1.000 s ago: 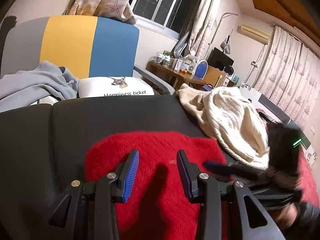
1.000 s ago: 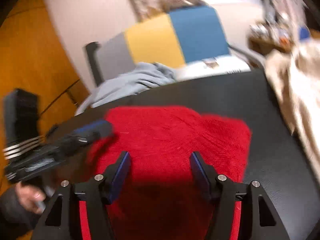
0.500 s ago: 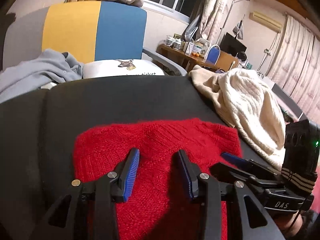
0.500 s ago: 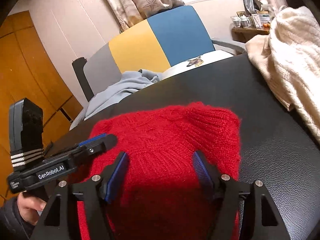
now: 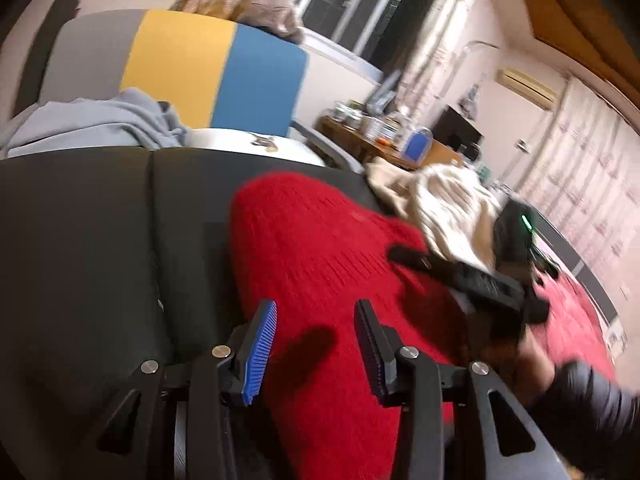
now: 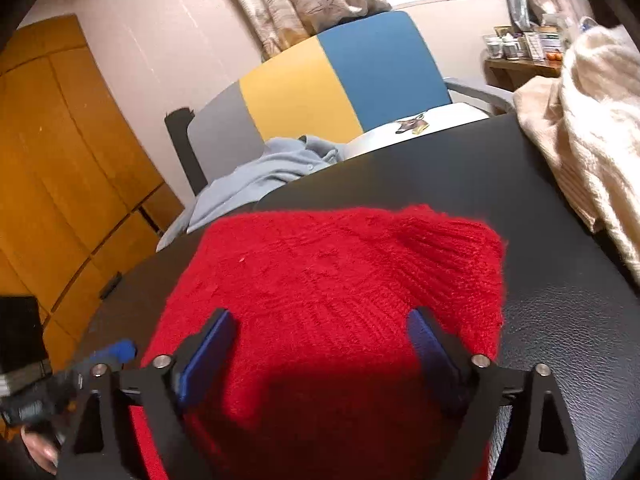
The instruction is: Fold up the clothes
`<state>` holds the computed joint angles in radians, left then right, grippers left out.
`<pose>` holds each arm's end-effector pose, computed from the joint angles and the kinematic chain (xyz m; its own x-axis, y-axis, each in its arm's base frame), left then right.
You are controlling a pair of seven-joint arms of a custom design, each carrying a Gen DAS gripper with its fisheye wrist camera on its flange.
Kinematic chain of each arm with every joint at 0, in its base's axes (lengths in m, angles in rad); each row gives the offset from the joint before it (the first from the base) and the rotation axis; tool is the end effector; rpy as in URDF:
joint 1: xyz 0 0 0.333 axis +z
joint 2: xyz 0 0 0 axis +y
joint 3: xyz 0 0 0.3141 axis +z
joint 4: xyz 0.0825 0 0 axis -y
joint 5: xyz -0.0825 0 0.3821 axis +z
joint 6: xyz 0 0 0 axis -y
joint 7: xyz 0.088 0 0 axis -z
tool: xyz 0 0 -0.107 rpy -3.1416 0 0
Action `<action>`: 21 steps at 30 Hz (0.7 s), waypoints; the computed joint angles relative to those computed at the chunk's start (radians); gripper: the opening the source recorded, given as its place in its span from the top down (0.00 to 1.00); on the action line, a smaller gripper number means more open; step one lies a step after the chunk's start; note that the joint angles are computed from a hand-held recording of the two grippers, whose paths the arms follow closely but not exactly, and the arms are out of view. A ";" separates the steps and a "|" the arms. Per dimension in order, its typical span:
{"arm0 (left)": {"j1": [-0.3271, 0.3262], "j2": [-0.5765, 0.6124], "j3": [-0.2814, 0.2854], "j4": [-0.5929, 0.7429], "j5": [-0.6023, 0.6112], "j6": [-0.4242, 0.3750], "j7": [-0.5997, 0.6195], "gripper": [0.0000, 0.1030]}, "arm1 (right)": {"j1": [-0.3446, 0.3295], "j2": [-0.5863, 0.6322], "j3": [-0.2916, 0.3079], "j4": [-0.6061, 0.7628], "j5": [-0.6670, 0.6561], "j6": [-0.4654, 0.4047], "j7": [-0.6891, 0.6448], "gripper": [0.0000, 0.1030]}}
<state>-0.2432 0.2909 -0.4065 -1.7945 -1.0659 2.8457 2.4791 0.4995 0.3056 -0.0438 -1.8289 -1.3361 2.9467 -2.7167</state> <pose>0.5708 -0.3438 0.4621 -0.6435 -0.6710 0.3685 -0.6289 0.1890 -0.7542 0.5557 0.3462 0.4203 -0.0813 -0.9084 -0.4102 -0.5822 0.3773 -0.7202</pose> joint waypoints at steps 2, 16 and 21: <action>0.010 -0.038 -0.021 -0.047 -0.046 -0.010 0.081 0.60 | 0.000 -0.028 0.017 -0.023 0.042 -0.002 -0.055 0.00; 0.013 -0.042 0.005 -0.059 -0.066 -0.097 -0.004 0.60 | 0.100 -0.032 0.090 -0.066 0.153 -0.307 -0.381 0.00; 0.030 0.106 0.061 0.183 -0.006 -0.242 -0.185 0.57 | 0.108 -0.037 0.081 -0.082 0.028 -0.300 -0.250 0.00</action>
<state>-0.2136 0.3970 -0.3459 -1.6111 -1.0720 2.6041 2.2940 0.6076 0.2685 0.0373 -1.9109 -1.3079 2.6464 -2.9665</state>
